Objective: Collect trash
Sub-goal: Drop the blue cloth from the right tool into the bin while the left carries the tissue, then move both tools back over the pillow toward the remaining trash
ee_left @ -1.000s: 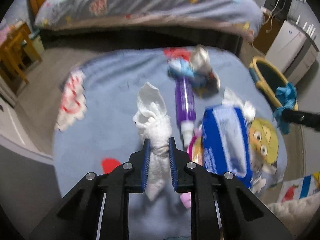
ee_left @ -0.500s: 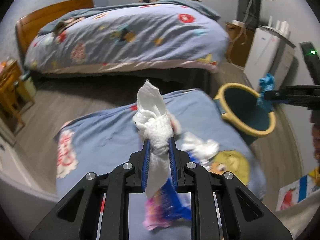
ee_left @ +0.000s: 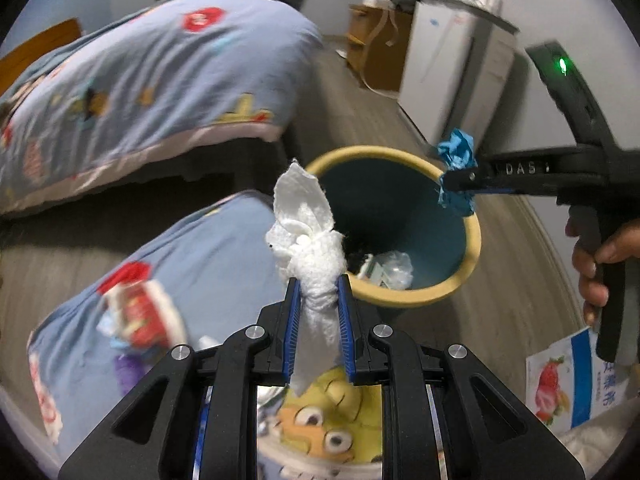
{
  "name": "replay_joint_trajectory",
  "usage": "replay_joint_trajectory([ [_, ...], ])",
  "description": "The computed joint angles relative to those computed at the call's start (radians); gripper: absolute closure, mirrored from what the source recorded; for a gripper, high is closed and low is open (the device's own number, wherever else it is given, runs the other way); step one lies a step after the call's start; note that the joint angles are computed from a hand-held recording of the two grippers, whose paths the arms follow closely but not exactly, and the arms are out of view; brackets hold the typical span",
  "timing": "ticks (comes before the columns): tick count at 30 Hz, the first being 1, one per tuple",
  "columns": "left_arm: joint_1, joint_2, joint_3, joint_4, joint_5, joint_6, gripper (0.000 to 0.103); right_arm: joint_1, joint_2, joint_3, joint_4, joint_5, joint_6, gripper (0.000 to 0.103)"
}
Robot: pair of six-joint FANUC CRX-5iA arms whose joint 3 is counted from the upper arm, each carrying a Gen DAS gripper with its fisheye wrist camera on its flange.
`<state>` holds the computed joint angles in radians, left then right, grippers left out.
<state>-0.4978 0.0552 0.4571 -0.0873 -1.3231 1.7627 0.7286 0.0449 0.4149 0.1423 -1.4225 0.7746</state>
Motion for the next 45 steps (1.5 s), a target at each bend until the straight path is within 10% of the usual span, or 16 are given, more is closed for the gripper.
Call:
replay_joint_trajectory([
  [14, -0.017, 0.180, 0.125, 0.064, 0.064, -0.039, 0.077, -0.093, -0.011, -0.050, -0.071, 0.017, -0.030, 0.064],
  [17, -0.022, 0.186, 0.134, 0.054, 0.077, -0.032, 0.062, -0.085, -0.019, -0.060, -0.060, 0.028, -0.040, 0.047],
  [24, -0.016, 0.153, 0.103, 0.043, 0.101, -0.002, 0.033, -0.088, -0.028, -0.070, -0.048, 0.055, -0.064, 0.015],
  [45, 0.163, -0.149, -0.042, -0.050, -0.041, -0.043, 0.016, 0.040, 0.048, 0.058, 0.037, 0.040, -0.033, 0.006],
])
